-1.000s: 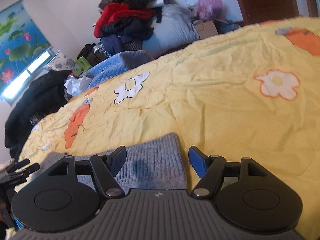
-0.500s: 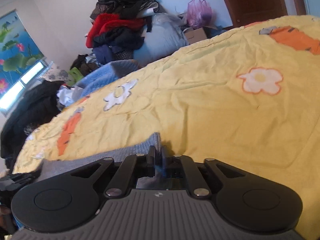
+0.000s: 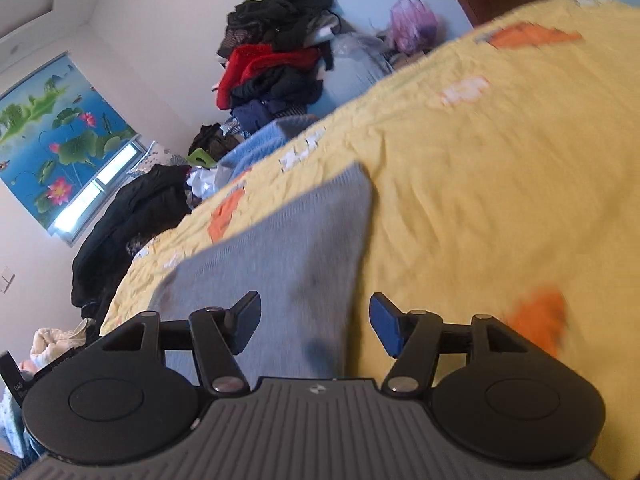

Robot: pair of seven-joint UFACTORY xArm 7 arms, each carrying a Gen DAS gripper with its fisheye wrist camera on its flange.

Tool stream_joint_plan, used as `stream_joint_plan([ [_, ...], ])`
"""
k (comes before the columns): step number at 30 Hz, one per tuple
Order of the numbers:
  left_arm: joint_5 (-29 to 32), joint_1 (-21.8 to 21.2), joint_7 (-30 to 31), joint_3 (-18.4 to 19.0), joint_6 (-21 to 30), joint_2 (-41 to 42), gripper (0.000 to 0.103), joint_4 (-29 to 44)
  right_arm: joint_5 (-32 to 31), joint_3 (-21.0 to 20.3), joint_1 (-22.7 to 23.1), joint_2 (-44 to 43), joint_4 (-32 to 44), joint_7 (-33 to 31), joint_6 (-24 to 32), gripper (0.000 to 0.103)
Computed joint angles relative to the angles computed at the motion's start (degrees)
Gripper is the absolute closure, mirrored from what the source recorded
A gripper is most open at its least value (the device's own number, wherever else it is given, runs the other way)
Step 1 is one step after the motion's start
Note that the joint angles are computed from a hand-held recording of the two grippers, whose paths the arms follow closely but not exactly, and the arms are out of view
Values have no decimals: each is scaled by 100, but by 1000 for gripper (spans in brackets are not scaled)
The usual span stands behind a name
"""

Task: Fold small clothes

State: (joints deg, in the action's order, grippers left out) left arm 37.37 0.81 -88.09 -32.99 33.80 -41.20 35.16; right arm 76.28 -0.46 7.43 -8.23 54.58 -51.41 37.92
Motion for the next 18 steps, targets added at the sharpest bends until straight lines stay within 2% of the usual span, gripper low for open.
stream_joint_plan([
  [3,-553,-395,-495,34,-96,-365,30,-333,-104,-183,-85,-589,-647,297,401,38],
  [7,-1014,-514,-1045,-48,-534,-555,29,-594,-74,-498,-125,-1107,-1216,918,1090,35],
  [9,-1104,-437,-1182,-101,-922,-467,29,-654,-5,-529,-126,-1244,-1400,1082,1218,36],
  [12,-1250,-231,-1368,-233,-1219,-226,29,-589,126,-341,-11,-1274,-1424,1042,816,34],
  [15,-1544,-117,-1806,-264,-1881,-136,29,-823,696,-204,180,-1026,-1259,1088,436,34],
  [18,-1766,178,-2191,-474,-2197,-265,29,-982,1108,-3,316,-753,-1049,978,108,35],
])
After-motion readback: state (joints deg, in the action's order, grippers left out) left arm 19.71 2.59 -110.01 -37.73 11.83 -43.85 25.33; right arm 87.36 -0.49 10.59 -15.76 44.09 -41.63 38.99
